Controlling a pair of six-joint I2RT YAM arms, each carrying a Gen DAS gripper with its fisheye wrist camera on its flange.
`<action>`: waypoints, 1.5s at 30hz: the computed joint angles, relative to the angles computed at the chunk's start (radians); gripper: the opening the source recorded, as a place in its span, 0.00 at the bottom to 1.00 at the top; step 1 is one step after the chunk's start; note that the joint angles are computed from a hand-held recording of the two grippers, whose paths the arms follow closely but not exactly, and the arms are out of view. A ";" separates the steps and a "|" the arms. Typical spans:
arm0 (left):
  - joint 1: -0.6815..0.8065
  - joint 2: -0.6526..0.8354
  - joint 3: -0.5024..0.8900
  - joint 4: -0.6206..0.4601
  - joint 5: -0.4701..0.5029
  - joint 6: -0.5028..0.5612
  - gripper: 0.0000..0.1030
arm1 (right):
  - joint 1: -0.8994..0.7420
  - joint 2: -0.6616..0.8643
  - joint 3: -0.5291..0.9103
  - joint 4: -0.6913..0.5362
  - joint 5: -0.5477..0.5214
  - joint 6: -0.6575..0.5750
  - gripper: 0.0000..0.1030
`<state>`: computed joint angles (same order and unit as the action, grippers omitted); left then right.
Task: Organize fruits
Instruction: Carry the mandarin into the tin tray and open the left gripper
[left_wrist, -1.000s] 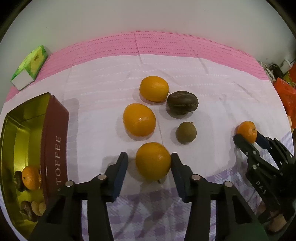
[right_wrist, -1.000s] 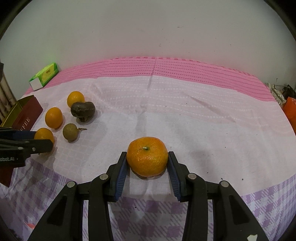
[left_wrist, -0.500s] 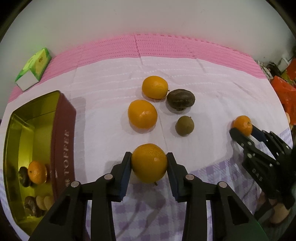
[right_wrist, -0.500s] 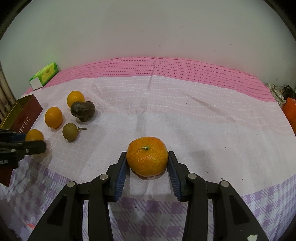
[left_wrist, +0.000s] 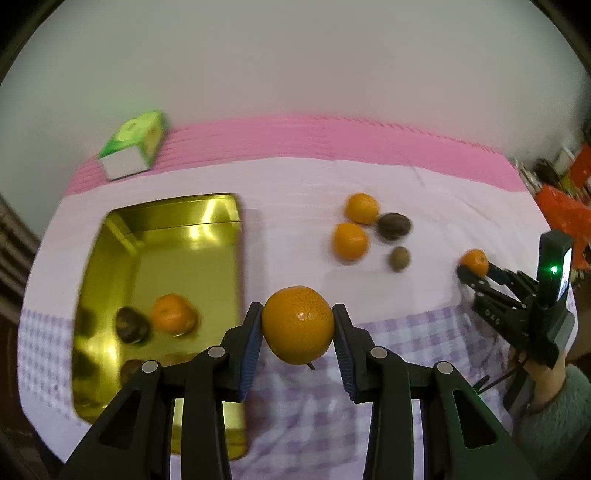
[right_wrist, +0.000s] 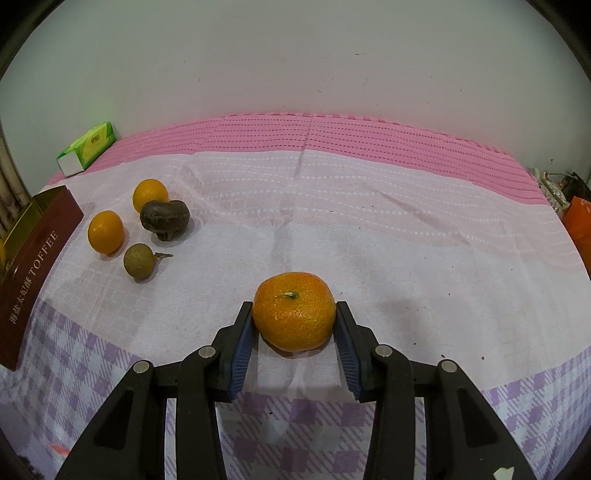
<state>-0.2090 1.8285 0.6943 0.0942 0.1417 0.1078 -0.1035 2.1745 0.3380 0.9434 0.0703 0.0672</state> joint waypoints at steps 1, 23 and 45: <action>0.023 -0.009 -0.008 -0.002 0.006 0.010 0.37 | 0.000 0.000 0.000 0.000 0.000 0.000 0.38; 0.266 0.184 -0.019 0.035 -0.011 0.135 0.37 | 0.008 0.000 0.002 -0.004 0.009 0.001 0.38; 0.269 0.297 0.019 0.097 -0.072 0.140 0.37 | 0.009 0.002 0.003 -0.003 0.014 0.000 0.38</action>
